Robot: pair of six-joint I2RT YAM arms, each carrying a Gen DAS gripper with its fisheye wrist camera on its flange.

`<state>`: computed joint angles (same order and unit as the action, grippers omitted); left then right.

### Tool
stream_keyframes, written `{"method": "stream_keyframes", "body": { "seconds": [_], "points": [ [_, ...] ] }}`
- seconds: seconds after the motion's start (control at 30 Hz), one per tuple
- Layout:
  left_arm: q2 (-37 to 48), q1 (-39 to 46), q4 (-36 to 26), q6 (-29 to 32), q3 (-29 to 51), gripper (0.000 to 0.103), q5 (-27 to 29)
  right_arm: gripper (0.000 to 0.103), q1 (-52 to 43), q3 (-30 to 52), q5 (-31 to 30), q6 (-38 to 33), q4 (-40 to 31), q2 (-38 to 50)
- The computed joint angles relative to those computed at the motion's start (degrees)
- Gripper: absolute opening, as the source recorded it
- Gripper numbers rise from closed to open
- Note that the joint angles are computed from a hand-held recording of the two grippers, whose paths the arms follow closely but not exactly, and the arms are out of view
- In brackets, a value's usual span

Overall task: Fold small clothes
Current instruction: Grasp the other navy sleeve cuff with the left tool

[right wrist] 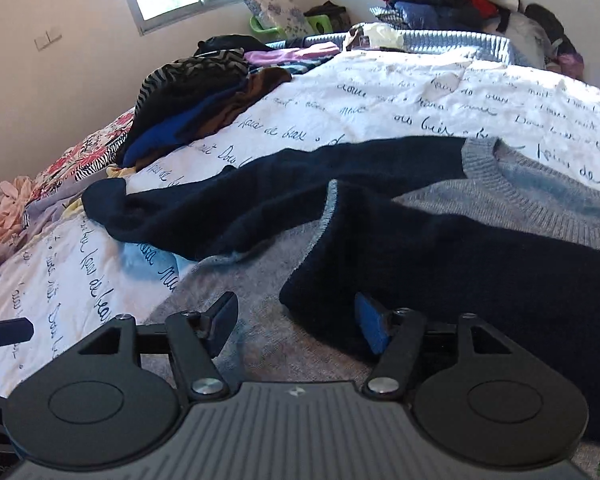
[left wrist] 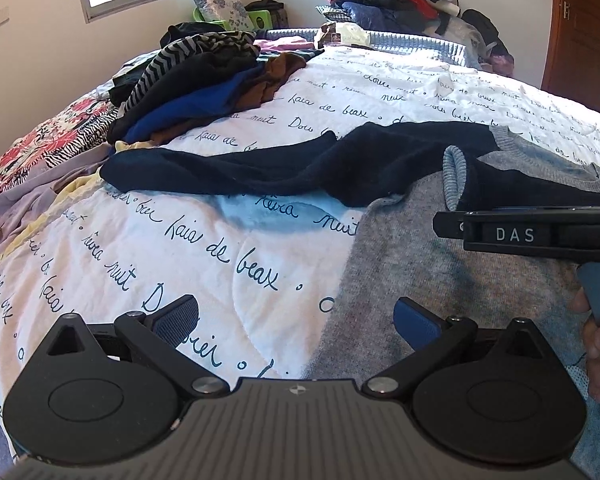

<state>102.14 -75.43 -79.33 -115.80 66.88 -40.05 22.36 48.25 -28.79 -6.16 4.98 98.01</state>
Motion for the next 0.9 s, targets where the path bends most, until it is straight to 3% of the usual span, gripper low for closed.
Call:
{"method": "stream_keyframes", "body": {
  "seconds": [0.1,0.23,0.33,0.4,0.47,0.6,0.7,0.8,0.9],
  "points": [
    [0.0,-0.1,-1.7,0.4,-0.1,0.103,-0.5,0.065,-1.7,-2.1,-4.2,1.7,0.0,-4.0],
    [-4.9,1.5,-3.5,-0.5,-4.6,0.103,-1.0,0.076,-4.4,-7.0,-7.6,-0.4,-0.8,-11.2],
    [-11.8,5.8,-5.6,-0.2,-9.7,0.103,-2.2,0.076,-6.5,-10.1,-8.9,-4.0,-3.2,-15.0],
    [-17.2,12.4,-6.4,3.8,-12.6,0.103,-3.4,0.077,-7.9,-12.5,-9.5,-5.9,-4.5,-17.0],
    [-23.2,22.3,-4.4,13.7,-15.1,0.103,-6.2,0.077,-9.4,-14.6,-10.4,-6.4,-5.4,-18.4],
    [-27.6,47.8,8.1,44.2,-15.8,0.103,-7.1,0.077,-12.7,-18.0,-12.7,-6.6,-6.8,-20.8],
    [-23.6,62.4,13.5,56.4,-13.5,0.103,-6.4,0.077,-15.2,-20.0,-13.4,-7.0,-7.7,-23.0],
    [-23.1,71.9,21.2,66.8,-13.6,0.103,1.3,0.079,-17.0,-20.6,-13.7,-7.3,-8.6,-23.6],
    [-20.4,75.2,23.8,69.5,-13.6,0.097,6.6,0.08,-18.0,-20.9,-13.9,-7.0,-8.1,-23.3]
  ]
}}
